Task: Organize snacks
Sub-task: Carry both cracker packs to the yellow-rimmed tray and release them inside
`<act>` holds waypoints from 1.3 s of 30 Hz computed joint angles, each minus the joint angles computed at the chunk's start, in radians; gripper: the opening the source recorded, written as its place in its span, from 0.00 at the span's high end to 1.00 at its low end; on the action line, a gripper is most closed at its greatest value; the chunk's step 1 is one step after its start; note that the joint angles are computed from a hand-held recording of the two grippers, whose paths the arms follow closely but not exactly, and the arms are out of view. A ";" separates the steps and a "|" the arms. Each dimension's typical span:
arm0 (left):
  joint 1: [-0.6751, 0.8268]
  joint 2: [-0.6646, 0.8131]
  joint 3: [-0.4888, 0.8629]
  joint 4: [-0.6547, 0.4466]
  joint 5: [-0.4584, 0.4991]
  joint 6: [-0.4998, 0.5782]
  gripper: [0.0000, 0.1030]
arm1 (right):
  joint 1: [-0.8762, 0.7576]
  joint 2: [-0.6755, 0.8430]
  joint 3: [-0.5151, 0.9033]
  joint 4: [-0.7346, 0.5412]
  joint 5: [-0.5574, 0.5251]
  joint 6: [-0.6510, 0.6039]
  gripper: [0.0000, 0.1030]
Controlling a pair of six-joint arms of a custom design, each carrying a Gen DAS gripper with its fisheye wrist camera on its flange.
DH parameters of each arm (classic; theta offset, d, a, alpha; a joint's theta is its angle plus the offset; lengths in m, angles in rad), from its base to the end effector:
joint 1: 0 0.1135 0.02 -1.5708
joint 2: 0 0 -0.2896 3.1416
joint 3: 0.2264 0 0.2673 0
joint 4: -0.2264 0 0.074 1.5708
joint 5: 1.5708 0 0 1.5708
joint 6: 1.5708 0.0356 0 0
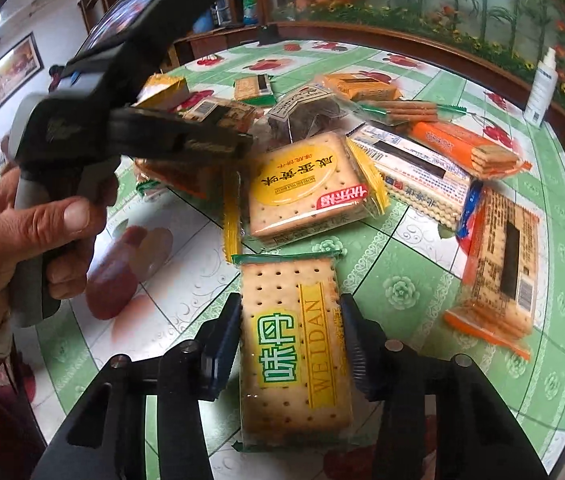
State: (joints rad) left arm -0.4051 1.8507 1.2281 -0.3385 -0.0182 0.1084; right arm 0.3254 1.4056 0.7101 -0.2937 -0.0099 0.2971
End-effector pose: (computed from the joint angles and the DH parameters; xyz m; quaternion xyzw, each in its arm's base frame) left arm 0.3765 -0.1607 0.1988 0.2396 0.9233 -0.0358 0.2981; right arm 0.2567 0.0870 0.1867 -0.0150 0.9579 0.0923 0.2715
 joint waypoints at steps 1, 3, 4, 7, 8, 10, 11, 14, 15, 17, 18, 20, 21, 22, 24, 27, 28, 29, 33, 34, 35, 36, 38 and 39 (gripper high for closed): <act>0.019 -0.009 -0.011 0.007 0.035 0.010 0.44 | 0.001 -0.008 -0.006 0.006 -0.007 0.009 0.52; 0.056 -0.029 -0.032 0.014 0.102 0.028 0.45 | 0.004 -0.029 -0.025 0.023 -0.024 0.033 0.53; 0.062 -0.037 -0.040 0.017 0.116 0.027 0.45 | 0.005 -0.042 -0.034 0.032 -0.030 0.046 0.53; 0.094 -0.069 -0.076 0.036 0.151 0.041 0.46 | 0.012 -0.079 -0.053 0.053 -0.031 0.078 0.53; 0.107 -0.082 -0.088 0.038 0.170 0.048 0.46 | 0.009 -0.093 -0.060 0.062 -0.038 0.087 0.53; 0.125 -0.104 -0.106 0.042 0.189 0.054 0.46 | 0.003 -0.109 -0.065 0.076 -0.055 0.101 0.53; 0.135 -0.118 -0.115 0.044 0.198 0.061 0.46 | 0.001 -0.114 -0.066 0.082 -0.059 0.107 0.53; 0.167 -0.154 -0.138 0.048 0.220 0.080 0.46 | -0.004 -0.117 -0.066 0.106 -0.086 0.127 0.53; 0.185 -0.173 -0.148 0.050 0.229 0.089 0.46 | 0.001 -0.117 -0.065 0.114 -0.087 0.133 0.53; 0.216 -0.194 -0.158 0.051 0.240 0.097 0.46 | 0.015 -0.112 -0.056 0.130 -0.092 0.146 0.53; 0.234 -0.206 -0.165 0.051 0.251 0.102 0.45 | 0.024 -0.107 -0.049 0.134 -0.089 0.149 0.53; 0.273 -0.232 -0.179 0.056 0.262 0.115 0.45 | 0.044 -0.089 -0.026 0.146 -0.086 0.158 0.53; 0.291 -0.242 -0.185 0.058 0.266 0.121 0.45 | 0.053 -0.079 -0.015 0.154 -0.090 0.160 0.53; 0.318 -0.246 -0.182 0.052 0.278 0.125 0.45 | 0.066 -0.065 0.000 0.166 -0.091 0.163 0.53; 0.365 -0.250 -0.179 0.046 0.300 0.130 0.45 | 0.091 -0.033 0.035 0.178 -0.090 0.168 0.53; 0.441 -0.254 -0.172 0.044 0.324 0.137 0.45 | 0.134 0.027 0.104 0.189 -0.080 0.166 0.53; 0.464 -0.260 -0.178 0.047 0.335 0.141 0.45 | 0.144 0.043 0.122 0.193 -0.079 0.166 0.53; 0.482 -0.261 -0.177 0.049 0.340 0.143 0.45 | 0.156 0.067 0.147 0.201 -0.079 0.168 0.53; 0.564 -0.244 -0.153 0.058 0.356 0.139 0.45 | 0.186 0.169 0.246 0.239 -0.110 0.185 0.53; 0.587 -0.234 -0.144 0.062 0.358 0.138 0.45 | 0.193 0.193 0.272 0.243 -0.113 0.187 0.53; 0.608 -0.220 -0.133 0.065 0.359 0.136 0.45 | 0.201 0.226 0.309 0.246 -0.120 0.188 0.53; 0.625 -0.207 -0.120 0.063 0.364 0.132 0.45 | 0.208 0.257 0.345 0.249 -0.128 0.188 0.53; 0.663 -0.173 -0.092 0.064 0.370 0.125 0.45 | 0.219 0.315 0.414 0.254 -0.146 0.191 0.53; 0.678 -0.153 -0.075 0.063 0.371 0.121 0.45 | 0.225 0.343 0.448 0.257 -0.157 0.192 0.53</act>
